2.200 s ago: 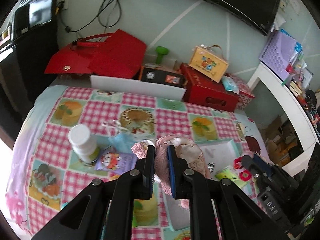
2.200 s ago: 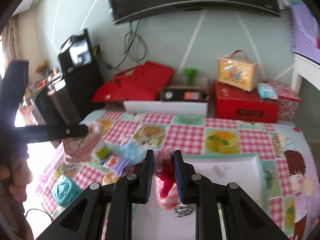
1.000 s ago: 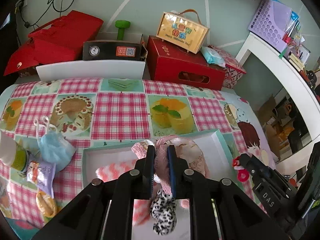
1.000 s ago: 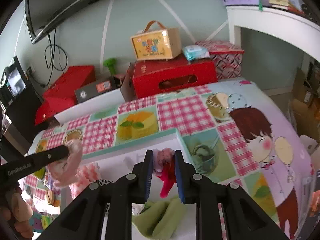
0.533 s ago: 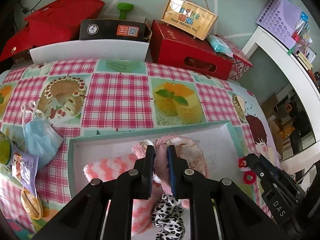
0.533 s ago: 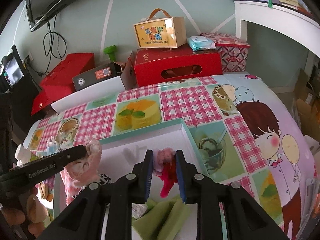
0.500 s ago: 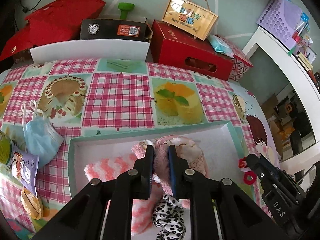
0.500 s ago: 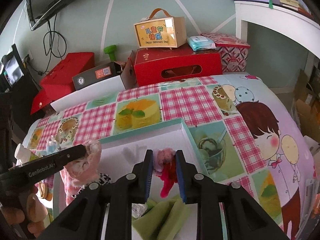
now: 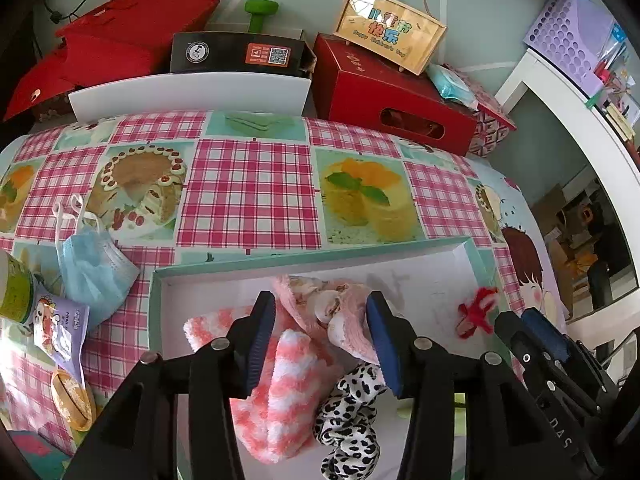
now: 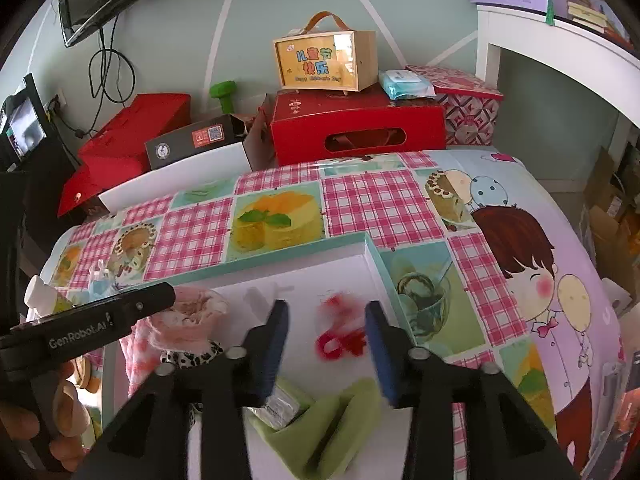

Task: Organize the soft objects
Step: 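Open the left gripper releasing the pink cloth into the tray while the right gripper releases the hair tie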

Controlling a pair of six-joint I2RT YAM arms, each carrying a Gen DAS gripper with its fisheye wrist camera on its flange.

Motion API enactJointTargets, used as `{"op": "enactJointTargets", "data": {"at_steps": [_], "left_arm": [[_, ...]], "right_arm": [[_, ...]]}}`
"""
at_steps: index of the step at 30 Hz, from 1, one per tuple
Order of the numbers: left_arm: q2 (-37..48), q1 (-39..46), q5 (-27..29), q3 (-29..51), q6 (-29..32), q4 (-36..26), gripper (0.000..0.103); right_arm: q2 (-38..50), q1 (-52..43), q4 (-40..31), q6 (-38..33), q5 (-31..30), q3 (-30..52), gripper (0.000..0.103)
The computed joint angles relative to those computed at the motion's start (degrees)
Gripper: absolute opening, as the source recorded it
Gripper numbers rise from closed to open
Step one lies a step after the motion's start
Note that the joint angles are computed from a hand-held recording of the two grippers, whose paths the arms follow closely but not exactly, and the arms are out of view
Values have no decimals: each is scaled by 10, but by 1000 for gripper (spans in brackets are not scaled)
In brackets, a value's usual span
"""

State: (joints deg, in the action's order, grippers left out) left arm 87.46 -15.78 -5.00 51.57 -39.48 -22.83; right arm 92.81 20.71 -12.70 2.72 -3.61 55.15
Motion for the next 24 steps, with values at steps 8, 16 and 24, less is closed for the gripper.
{"op": "enactJointTargets", "data": {"at_steps": [8,16,24], "left_arm": [[-13,1,-23,0,-5,-12,77],[-13,12,-50,-6,-24,-19,94],[-21,22,-52,-13,-28,-22,96]], "right_arm": [[-3,2,-6,-1,13,2,72],[4,4,-7,0,36,8,103],[9,2,-15,2,44,12,103]]}}
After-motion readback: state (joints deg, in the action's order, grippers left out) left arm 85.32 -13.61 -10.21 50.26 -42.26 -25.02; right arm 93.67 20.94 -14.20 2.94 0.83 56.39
